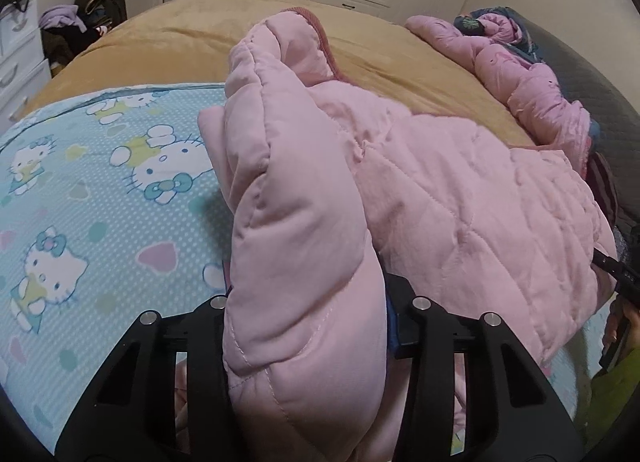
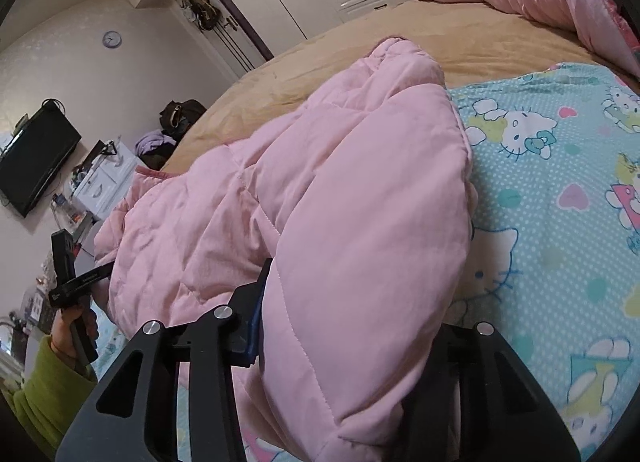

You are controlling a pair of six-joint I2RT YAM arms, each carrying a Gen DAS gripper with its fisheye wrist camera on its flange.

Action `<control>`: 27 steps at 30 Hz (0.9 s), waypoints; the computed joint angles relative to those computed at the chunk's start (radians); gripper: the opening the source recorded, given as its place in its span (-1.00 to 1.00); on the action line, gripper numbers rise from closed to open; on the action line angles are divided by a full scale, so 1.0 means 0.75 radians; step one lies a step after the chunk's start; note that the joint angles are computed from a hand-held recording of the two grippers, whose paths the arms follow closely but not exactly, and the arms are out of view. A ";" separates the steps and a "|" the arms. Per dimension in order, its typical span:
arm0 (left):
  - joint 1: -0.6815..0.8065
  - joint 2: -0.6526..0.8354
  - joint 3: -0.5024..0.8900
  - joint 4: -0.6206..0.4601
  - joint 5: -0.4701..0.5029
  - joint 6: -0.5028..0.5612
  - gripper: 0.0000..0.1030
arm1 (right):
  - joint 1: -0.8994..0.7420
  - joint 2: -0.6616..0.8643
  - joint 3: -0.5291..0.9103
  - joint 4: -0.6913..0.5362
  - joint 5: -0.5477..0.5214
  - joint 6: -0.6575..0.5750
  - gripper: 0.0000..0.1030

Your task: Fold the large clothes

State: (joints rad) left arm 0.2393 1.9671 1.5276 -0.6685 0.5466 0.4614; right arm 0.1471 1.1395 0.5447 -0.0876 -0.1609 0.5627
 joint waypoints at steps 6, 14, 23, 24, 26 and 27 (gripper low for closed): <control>0.062 -0.117 -0.097 -0.061 0.035 0.070 -0.29 | 0.081 -0.203 -0.038 -0.165 0.057 0.027 -0.21; 0.169 -0.230 -0.236 -0.123 0.069 0.193 -0.29 | 0.277 -0.384 -0.073 -0.328 0.189 0.141 -0.21; 0.267 -0.289 -0.370 -0.114 0.075 0.272 -0.28 | 0.474 -0.424 -0.060 -0.510 0.382 0.297 -0.13; 0.271 -0.278 -0.370 -0.107 0.071 0.262 -0.28 | 0.493 -0.408 -0.049 -0.521 0.409 0.314 -0.09; 0.272 -0.266 -0.371 -0.088 0.058 0.246 -0.23 | 0.551 -0.350 -0.015 -0.565 0.495 0.343 0.08; 0.274 -0.265 -0.375 -0.086 0.056 0.245 -0.22 | 0.581 -0.315 0.006 -0.594 0.547 0.364 0.17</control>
